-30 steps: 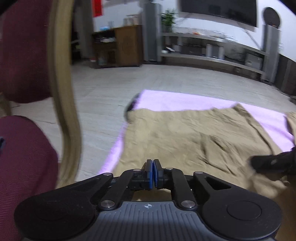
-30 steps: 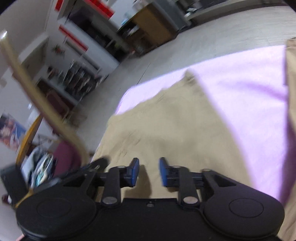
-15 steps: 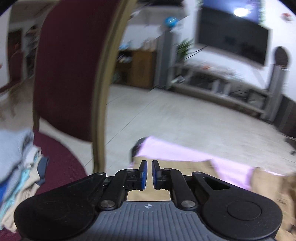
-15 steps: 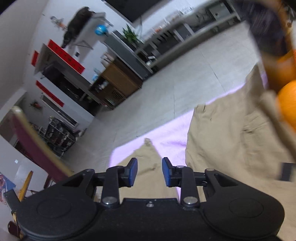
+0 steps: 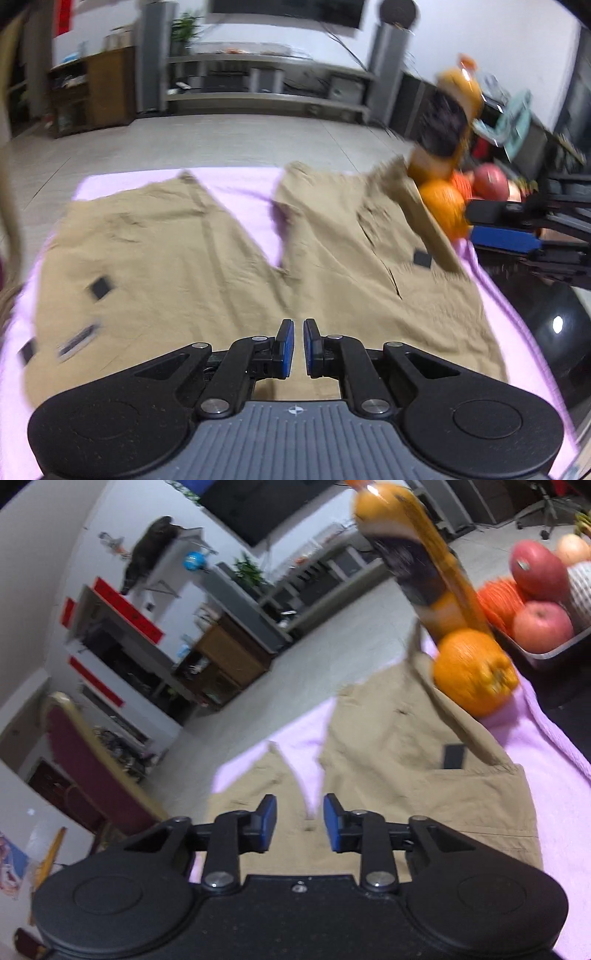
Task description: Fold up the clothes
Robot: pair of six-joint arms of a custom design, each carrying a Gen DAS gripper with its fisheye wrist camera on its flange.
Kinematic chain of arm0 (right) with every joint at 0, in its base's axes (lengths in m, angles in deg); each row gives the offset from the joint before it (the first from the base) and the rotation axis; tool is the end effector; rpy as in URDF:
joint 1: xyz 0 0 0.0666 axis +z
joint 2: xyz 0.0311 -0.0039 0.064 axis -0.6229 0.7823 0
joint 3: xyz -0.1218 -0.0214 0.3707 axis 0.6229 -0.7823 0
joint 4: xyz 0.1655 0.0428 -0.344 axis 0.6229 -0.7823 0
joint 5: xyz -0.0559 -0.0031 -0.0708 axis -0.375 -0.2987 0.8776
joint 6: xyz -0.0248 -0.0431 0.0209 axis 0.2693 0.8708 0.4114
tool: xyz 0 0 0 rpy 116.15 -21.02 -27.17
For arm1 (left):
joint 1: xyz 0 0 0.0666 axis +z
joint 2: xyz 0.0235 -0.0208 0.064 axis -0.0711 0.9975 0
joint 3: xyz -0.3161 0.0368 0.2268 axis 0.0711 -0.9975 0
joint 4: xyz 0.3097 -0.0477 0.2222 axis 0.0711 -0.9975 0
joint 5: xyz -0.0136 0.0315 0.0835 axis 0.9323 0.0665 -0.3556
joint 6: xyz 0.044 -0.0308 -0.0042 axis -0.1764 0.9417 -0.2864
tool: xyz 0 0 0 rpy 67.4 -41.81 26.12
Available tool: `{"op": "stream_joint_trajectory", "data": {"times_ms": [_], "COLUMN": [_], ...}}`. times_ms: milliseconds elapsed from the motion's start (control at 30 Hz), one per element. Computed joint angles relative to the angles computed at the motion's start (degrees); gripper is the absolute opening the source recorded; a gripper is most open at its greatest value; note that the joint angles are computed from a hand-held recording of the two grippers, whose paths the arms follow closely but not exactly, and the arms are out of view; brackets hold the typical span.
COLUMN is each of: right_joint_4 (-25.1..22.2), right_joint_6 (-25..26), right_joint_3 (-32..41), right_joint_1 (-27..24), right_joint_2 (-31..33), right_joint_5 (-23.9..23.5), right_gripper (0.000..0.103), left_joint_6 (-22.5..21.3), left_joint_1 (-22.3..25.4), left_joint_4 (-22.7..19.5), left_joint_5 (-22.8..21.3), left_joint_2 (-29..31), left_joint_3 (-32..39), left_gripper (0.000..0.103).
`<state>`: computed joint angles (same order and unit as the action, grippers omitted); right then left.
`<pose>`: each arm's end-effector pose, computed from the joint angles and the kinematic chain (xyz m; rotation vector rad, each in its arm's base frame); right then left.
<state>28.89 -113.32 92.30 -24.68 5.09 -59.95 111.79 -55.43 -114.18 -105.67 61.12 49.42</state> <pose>0.3683 0.1081 0.5878 0.0335 2.2717 0.9827 0.3088 -0.3555 0.5828 -0.0990 2.3406 -0.0592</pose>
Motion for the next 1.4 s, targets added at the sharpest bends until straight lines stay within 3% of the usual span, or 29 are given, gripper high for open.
{"op": "stream_joint_trajectory", "data": {"times_ms": [100,200,333,567,633,667,733,833,900,1000,1033,1167,1233,1333,1400], "right_joint_4": [2.10,2.61,2.05,-1.62,-1.19,-1.41,0.93,5.74,5.15,-2.06,-4.33,-7.88,-10.64,-13.83,-14.84], "right_joint_6": [-0.67,1.13,6.15,13.51,14.63,14.90,15.68,16.14,16.62,18.79,18.26,12.32,12.25,13.44,13.26], "right_joint_3": [-2.76,-3.08,-1.47,3.74,4.84,5.59,5.07,3.15,3.95,8.76,10.18,11.21,11.68,11.74,11.48], "right_joint_1": [-0.55,-2.92,-4.96,-4.81,-4.21,-3.67,-1.92,0.59,1.15,0.40,-0.35,-4.00,-6.57,-11.27,-15.53], "right_joint_2": [1.26,3.43,7.10,14.00,15.06,15.53,14.07,10.44,10.01,12.85,13.53,10.65,8.29,3.66,0.59], "right_joint_5": [7.53,11.64,16.32,15.18,13.72,13.57,16.86,23.10,24.50,22.14,20.77,16.29,12.10,5.48,-0.57], "right_gripper": [0.029,0.032,0.047,0.050,0.041,0.024,0.002,0.002,0.003,0.019,0.032,0.038,0.039,0.049,0.056], "left_joint_6": [-2.35,-2.27,-2.66,-2.86,-2.30,-2.11,-1.82,-1.49,-1.72,-1.75,-1.32,-0.19,-1.04,-1.69,0.83], "left_joint_1": [1.07,2.94,4.01,4.36,4.41,4.47,4.66,4.72,4.44,3.96,3.72,1.18,-2.09,-8.14,-11.63], "left_joint_4": [1.70,1.94,0.57,1.07,1.04,1.16,1.26,1.08,0.53,-0.48,-0.88,-3.34,-4.51,-6.64,-7.12], "left_joint_5": [0.44,3.11,4.10,5.19,5.14,5.25,5.68,6.00,5.51,5.07,4.71,0.20,-4.35,-11.97,-14.28], "left_joint_2": [2.04,3.31,4.86,4.29,4.27,4.15,3.93,3.89,4.23,4.32,4.20,3.56,3.30,4.19,4.97], "left_joint_3": [-1.08,-1.92,-1.51,-2.34,-2.40,-2.56,-2.79,-2.72,-2.21,-1.51,-1.14,1.49,3.44,7.75,9.51], "left_gripper": [0.010,0.010,0.010,0.012,0.013,0.013,0.014,0.014,0.014,0.014,0.014,0.014,0.015,0.026,0.026]}}
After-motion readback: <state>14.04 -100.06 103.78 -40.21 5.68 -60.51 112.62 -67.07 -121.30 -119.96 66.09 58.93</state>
